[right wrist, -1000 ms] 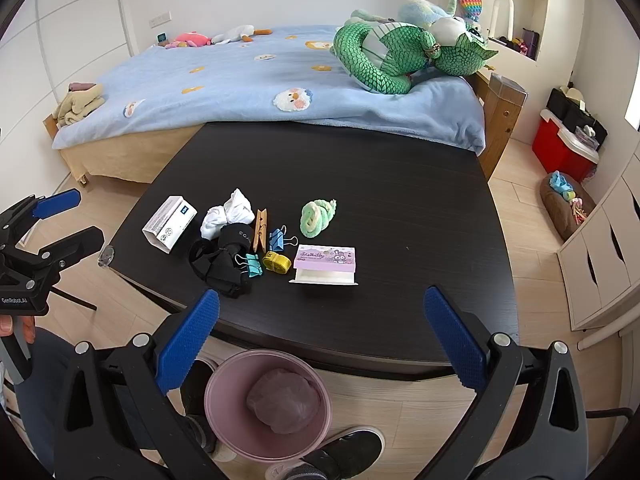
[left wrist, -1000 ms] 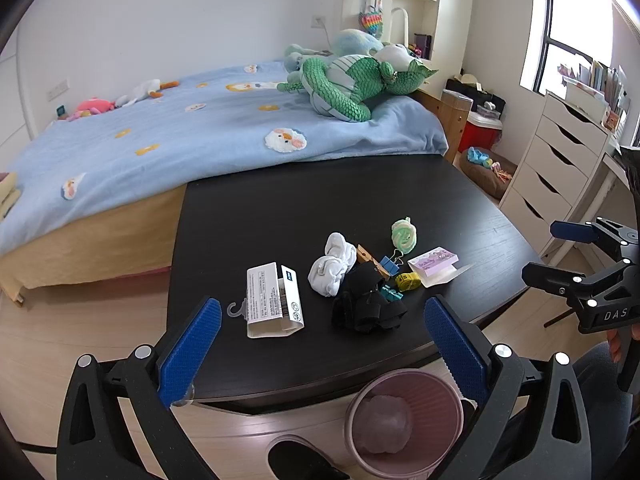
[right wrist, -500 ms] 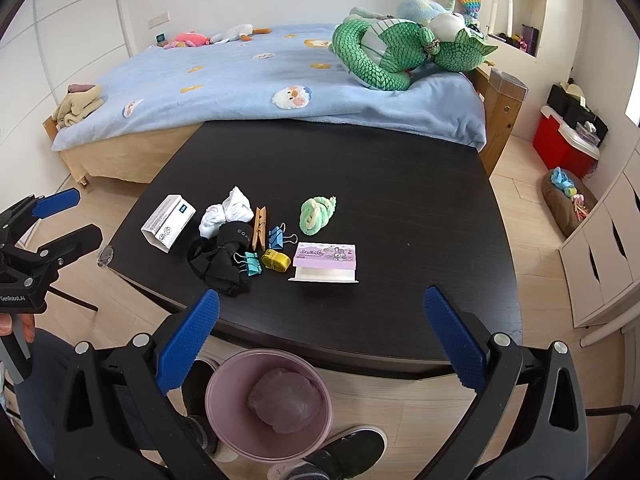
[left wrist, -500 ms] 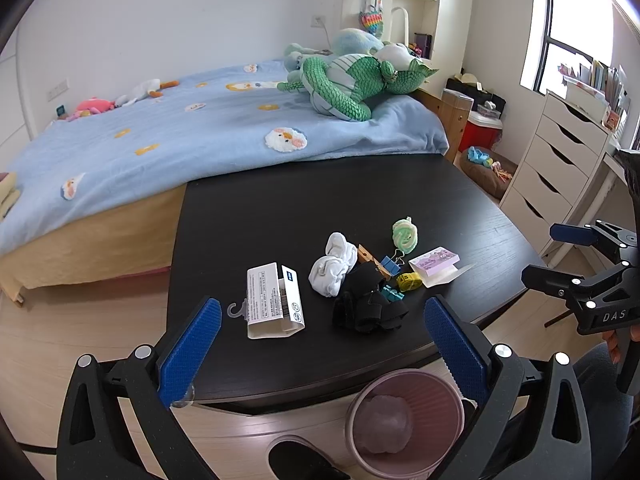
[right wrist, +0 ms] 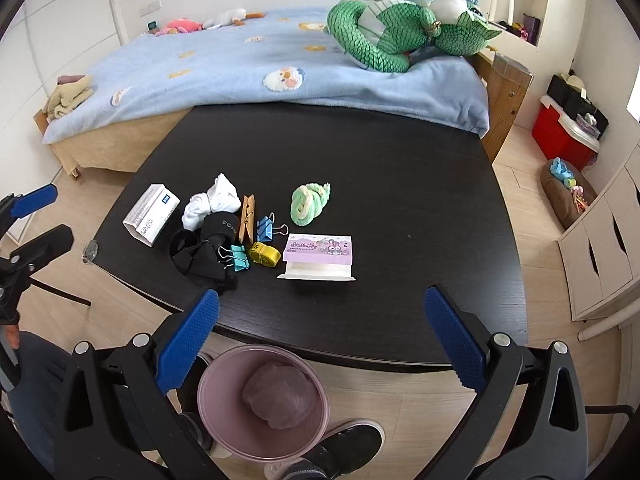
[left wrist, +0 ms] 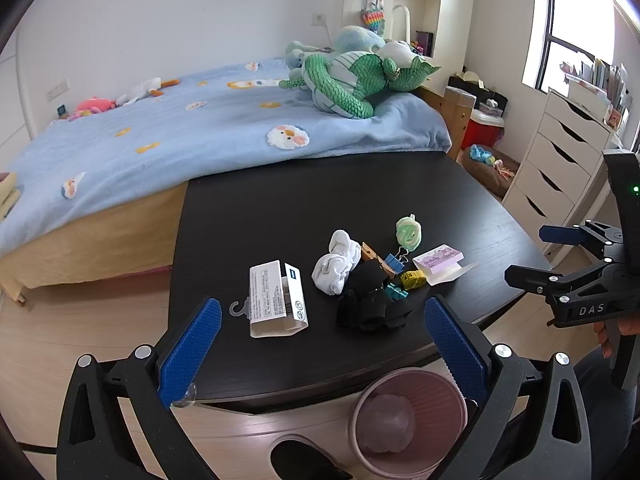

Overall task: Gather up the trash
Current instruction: 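Move the right tool to the pink pencil box and close on it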

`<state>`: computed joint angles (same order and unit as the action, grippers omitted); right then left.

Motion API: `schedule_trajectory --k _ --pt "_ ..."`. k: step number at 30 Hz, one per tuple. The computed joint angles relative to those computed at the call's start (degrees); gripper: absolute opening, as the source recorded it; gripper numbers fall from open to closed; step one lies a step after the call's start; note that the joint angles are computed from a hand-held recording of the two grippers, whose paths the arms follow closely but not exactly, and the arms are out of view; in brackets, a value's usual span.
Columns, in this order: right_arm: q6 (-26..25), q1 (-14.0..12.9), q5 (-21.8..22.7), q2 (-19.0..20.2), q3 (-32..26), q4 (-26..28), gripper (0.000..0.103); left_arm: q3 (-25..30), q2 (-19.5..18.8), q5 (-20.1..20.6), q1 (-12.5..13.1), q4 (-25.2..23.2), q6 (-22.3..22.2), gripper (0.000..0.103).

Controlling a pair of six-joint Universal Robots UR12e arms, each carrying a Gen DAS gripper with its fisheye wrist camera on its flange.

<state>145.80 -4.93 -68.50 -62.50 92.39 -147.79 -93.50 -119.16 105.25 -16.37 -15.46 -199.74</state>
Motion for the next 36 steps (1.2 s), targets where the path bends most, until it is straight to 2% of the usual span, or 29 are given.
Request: schedule_trajectory --k 15,23,24,26,34,36 --pt "-0.2 3.2 -8.7 6.0 -6.3 6.5 0.1 -0.5 0.3 -0.1 0.4 -1.3 -0.8 0.098" --pt "-0.5 3.6 -9.4 7.3 -7.1 7.0 0.099 -0.6 0.4 -0.6 0.8 -2.3 -1.8 0.098" --pt "-0.6 3.6 -9.2 7.3 -7.0 7.0 0.098 -0.6 0.5 -0.8 0.9 -2.4 -1.9 0.098" --pt "-0.9 3.7 -9.6 7.6 -7.4 7.1 0.086 -0.6 0.4 -0.9 1.0 -2.5 -2.1 0.098" --pt "-1.0 3.7 -9.3 8.3 -7.9 6.3 0.079 -0.3 0.2 -1.2 1.0 -2.5 -1.9 0.098" --pt "-1.1 3.7 -9.2 8.2 -7.6 6.1 0.074 -0.3 0.2 -1.2 1.0 -2.6 -1.9 0.098"
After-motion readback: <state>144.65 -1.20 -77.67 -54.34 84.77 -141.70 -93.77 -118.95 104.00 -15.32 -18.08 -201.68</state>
